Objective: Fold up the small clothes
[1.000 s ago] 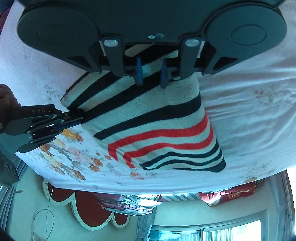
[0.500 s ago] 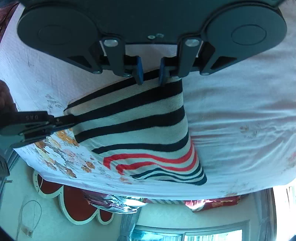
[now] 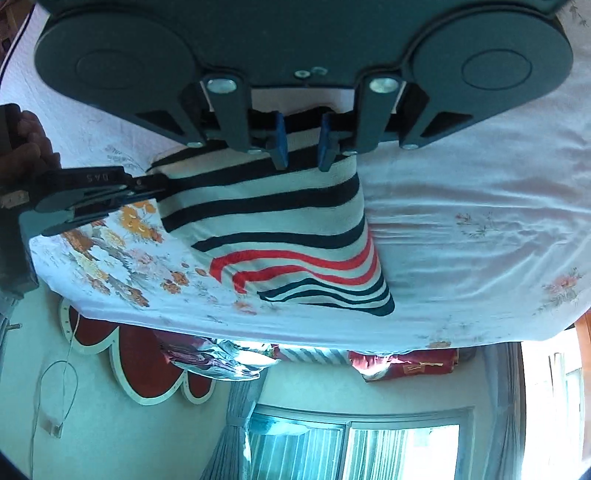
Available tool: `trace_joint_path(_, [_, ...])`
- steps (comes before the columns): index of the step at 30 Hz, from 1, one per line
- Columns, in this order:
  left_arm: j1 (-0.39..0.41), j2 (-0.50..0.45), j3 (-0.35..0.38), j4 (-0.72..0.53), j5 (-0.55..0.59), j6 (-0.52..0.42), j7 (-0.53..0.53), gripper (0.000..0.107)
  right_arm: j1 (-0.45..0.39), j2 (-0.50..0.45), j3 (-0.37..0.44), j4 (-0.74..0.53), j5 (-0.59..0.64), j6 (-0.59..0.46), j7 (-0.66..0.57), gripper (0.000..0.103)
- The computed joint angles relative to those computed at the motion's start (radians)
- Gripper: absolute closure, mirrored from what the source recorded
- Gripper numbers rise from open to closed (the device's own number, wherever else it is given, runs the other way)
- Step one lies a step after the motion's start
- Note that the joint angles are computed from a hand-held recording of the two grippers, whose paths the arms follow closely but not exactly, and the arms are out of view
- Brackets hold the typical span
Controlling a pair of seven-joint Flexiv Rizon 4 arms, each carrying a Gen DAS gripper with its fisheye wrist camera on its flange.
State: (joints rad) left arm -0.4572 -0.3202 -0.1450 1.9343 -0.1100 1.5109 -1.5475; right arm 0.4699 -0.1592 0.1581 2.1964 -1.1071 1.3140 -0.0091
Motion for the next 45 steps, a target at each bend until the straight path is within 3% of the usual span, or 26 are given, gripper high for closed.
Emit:
trace_joint_path(3, [-0.033, -0.065, 0.044, -0.067, -0.007, -0.108, -0.042, 0.088, -0.005, -0.023, -0.028, 0.003, -0.067, 0.048, 0.076, 0.087])
trace_joint_path(6, [-0.036, -0.078, 0.051, -0.062, 0.015, -0.074, -0.094, 0.087, -0.018, -0.03, -0.051, 0.006, -0.17, 0.086, 0.184, 0.084])
trace_joint_path(9, [-0.073, -0.041, 0.088, -0.053, 0.062, -0.08, -0.154, 0.088, -0.028, -0.001, -0.027, 0.018, -0.136, 0.07, 0.193, 0.083])
trace_joint_path(11, [-0.111, -0.009, 0.128, -0.044, 0.119, -0.089, -0.208, 0.088, -0.035, 0.047, -0.023, 0.033, -0.216, 0.061, 0.262, 0.083])
trace_joint_path(15, [-0.168, 0.049, 0.179, -0.029, 0.25, -0.116, -0.366, 0.086, -0.054, 0.127, 0.036, 0.071, -0.181, 0.025, 0.227, 0.083])
trace_joint_path(18, [-0.225, 0.07, 0.223, -0.06, 0.392, -0.162, -0.517, 0.067, -0.045, 0.176, 0.084, 0.09, -0.105, -0.039, 0.188, 0.083])
trace_joint_path(20, [-0.302, 0.08, 0.282, -0.121, 0.559, -0.24, -0.683, 0.016, -0.042, 0.21, 0.108, 0.103, -0.105, -0.08, 0.208, 0.083])
trace_joint_path(21, [-0.341, 0.086, 0.306, -0.149, 0.653, -0.272, -0.77, 0.007, -0.034, 0.225, 0.125, 0.107, -0.086, -0.121, 0.21, 0.072])
trace_joint_path(22, [-0.37, 0.093, 0.319, -0.171, 0.733, -0.296, -0.837, 0.005, -0.027, 0.24, 0.142, 0.11, -0.075, -0.164, 0.221, 0.021])
trace_joint_path(23, [-0.378, 0.101, 0.31, -0.18, 0.765, -0.319, -0.854, 0.004, -0.021, 0.265, 0.161, 0.119, -0.097, -0.224, 0.267, 0.0])
trace_joint_path(25, [-0.378, 0.117, 0.282, -0.185, 0.793, -0.348, -0.869, 0.004, -0.014, 0.298, 0.189, 0.137, -0.162, -0.315, 0.342, 0.0])
trace_joint_path(36, [-0.388, 0.231, 0.12, -0.163, 0.949, -0.502, -1.039, 0.004, 0.091, 0.464, 0.322, 0.201, 0.175, -0.518, 0.241, 0.0])
trace_joint_path(45, [-0.371, 0.343, -0.038, -0.103, 1.008, -0.611, -1.102, 0.004, 0.182, 0.561, 0.468, 0.17, 0.299, -0.732, 0.283, 0.0])
